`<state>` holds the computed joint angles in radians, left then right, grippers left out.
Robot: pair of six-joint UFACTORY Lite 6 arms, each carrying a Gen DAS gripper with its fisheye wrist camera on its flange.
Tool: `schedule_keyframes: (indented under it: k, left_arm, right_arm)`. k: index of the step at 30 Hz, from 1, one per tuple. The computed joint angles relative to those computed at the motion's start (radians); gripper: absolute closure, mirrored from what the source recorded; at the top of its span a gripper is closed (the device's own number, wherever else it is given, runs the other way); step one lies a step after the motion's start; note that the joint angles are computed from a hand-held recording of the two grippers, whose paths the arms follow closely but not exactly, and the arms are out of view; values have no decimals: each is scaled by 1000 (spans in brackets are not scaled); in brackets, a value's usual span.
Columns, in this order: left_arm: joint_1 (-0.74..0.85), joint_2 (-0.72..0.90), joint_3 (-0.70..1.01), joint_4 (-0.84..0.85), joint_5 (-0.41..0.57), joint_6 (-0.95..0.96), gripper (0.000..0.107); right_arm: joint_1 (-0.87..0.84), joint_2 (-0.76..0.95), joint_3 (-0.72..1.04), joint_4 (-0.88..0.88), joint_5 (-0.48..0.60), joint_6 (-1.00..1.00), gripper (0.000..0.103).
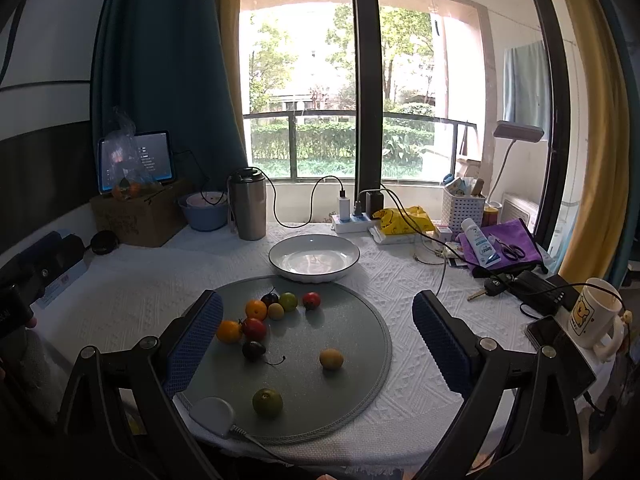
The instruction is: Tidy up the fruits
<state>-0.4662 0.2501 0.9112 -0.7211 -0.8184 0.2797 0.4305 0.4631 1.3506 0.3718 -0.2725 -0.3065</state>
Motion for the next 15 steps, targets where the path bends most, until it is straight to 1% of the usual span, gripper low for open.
schedule_keyframes:
  k: [15]
  left_arm:
    - [-4, -9, -3, -1, 2, 7, 4]
  right_arm:
    - [1, 0, 7, 9, 1, -6, 5]
